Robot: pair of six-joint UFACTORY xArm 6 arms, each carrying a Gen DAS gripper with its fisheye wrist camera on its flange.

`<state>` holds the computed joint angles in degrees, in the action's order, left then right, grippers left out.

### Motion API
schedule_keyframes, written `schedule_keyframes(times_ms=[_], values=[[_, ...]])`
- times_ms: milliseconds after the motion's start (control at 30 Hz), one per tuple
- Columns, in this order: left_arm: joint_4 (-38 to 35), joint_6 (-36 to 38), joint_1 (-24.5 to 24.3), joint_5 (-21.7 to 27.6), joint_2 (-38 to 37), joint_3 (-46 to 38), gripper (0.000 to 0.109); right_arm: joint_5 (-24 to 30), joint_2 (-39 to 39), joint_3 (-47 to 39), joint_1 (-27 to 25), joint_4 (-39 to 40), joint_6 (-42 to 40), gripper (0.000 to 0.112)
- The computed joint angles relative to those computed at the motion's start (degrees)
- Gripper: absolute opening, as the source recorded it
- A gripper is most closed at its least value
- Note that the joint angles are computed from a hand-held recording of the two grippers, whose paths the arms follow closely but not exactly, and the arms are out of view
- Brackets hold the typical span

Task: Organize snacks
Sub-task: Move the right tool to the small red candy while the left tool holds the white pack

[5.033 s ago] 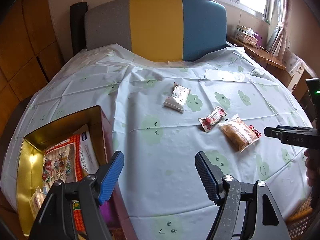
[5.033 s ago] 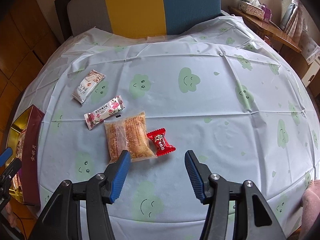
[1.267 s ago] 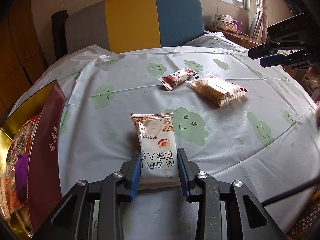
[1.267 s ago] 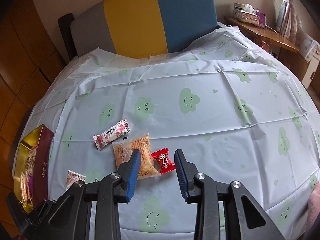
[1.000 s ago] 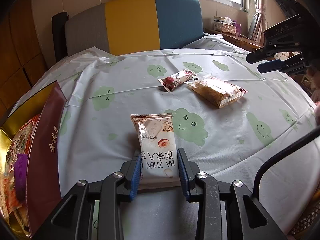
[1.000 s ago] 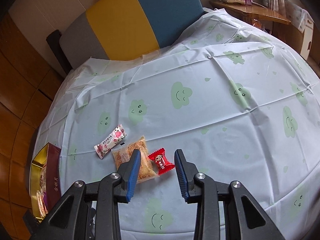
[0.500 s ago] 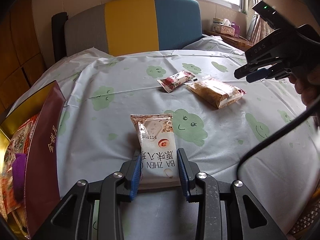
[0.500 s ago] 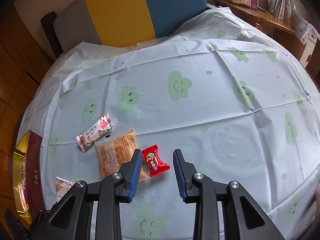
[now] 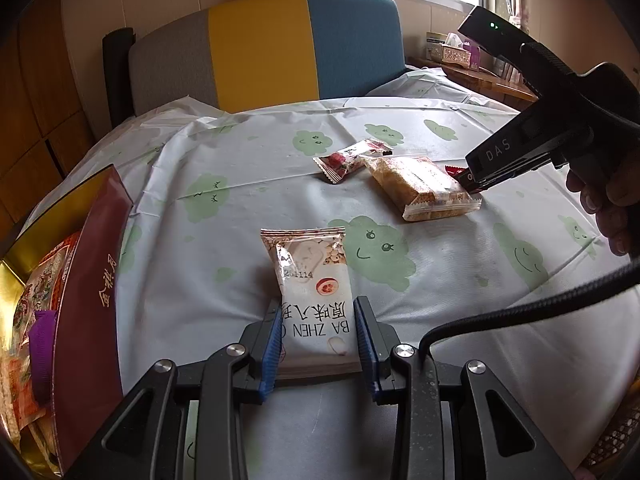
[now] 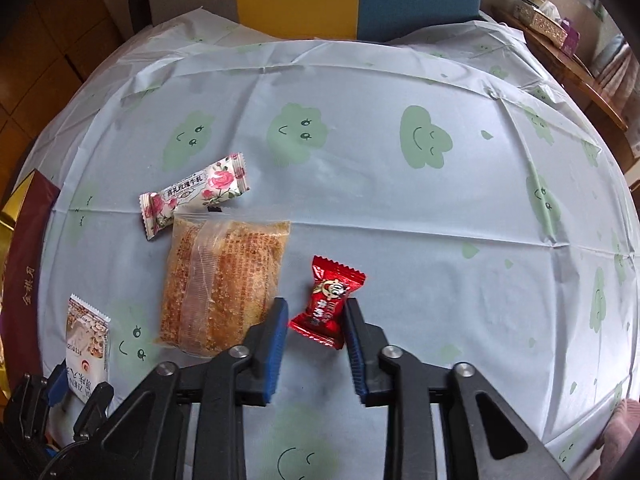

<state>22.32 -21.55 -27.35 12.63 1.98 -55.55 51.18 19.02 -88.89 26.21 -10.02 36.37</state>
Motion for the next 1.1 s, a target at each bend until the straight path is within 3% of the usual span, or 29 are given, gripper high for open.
schedule_keyframes(times_ms=[533,633,700,767,900,1033,1100], values=[[-12.61,8.77,-0.91,8.86,1.26,-4.94,0.034,-0.29,0.99,-0.4,-0.91,1.15,-2.07,0.03],[-13.88,9.73,-0.96,9.81,0.93,-4.97,0.034,-0.54,1.59,-1.16,-1.06,2.89,-3.39,0.042],[-13.58,9.49,-0.97,9.72,0.54,-4.5,0.034,-0.04,2.02,-1.97,-1.26,3.72,-4.24,0.06],[-13.71,9.62,-0.96,9.53,0.36,-4.2,0.034,-0.3,1.5,-1.38,-2.03,4.41,-3.49,0.068],[-15.5,10.75,-0.83,9.36,0.39,-4.17,0.034,-6.87,-2.13,3.81,-4.67,7.87,-0.4,0.068],[-15.9,11.19,-0.71,8.69,0.32,-3.79,0.034,-7.73,-3.47,4.85,-4.65,4.36,3.75,0.068],[-15.83,11.01,-0.7,8.5,0.26,-3.61,0.034,-6.75,-2.94,4.05,-4.6,3.9,3.42,0.056]])
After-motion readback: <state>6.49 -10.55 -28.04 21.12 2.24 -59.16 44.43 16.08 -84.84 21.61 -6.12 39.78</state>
